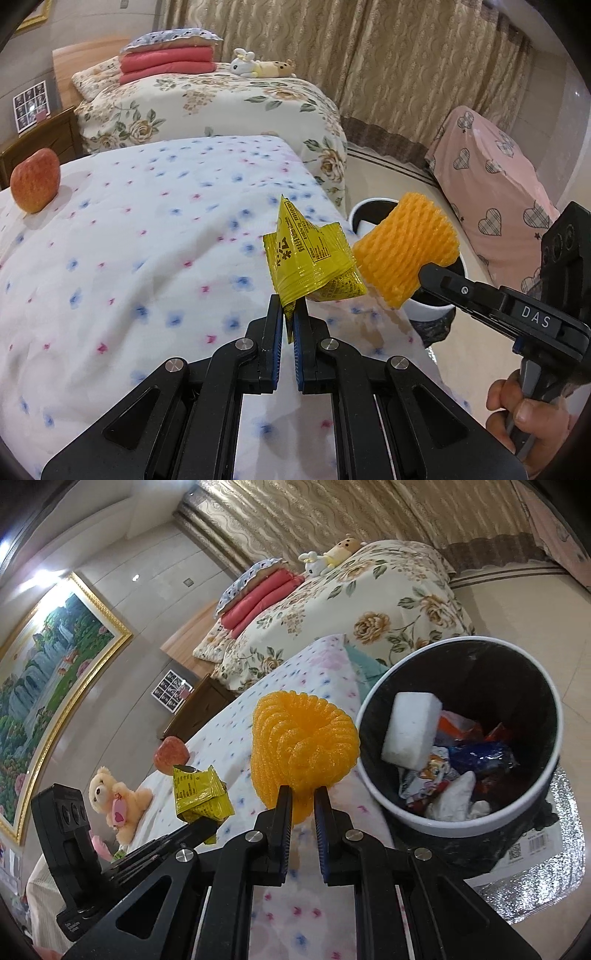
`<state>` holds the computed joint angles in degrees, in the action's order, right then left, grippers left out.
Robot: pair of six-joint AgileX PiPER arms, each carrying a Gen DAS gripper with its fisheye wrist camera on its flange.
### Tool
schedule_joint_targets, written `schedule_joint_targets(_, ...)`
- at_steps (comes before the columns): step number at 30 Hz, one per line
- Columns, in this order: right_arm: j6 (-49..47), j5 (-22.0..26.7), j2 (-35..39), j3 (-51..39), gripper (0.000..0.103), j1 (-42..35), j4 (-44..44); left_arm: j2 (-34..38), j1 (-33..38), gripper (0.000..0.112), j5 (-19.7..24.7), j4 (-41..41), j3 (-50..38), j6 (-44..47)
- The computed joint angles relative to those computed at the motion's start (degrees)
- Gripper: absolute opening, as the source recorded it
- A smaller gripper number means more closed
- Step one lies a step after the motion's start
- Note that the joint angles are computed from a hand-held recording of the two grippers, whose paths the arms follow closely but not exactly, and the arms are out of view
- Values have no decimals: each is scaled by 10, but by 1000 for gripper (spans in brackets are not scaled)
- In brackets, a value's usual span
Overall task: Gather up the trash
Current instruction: 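Carry the yellow wrapper and orange net over the trash bin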
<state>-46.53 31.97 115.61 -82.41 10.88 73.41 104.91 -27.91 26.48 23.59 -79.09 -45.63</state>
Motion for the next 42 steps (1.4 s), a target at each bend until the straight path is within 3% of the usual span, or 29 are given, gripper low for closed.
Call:
schedule_joint_targets(15,-25,-37,-33,49,12,-37,-3,52,-35,5,33,-19,-81,35)
schedule_joint_targets(29,12,-68,-39,52,12,-45,-57,94,-46,5,62,-33,-145,58)
schedule_joint_targets(42,96,-83,-33,26,12,-50,-166,143,-55,5,93,-51,-226,90)
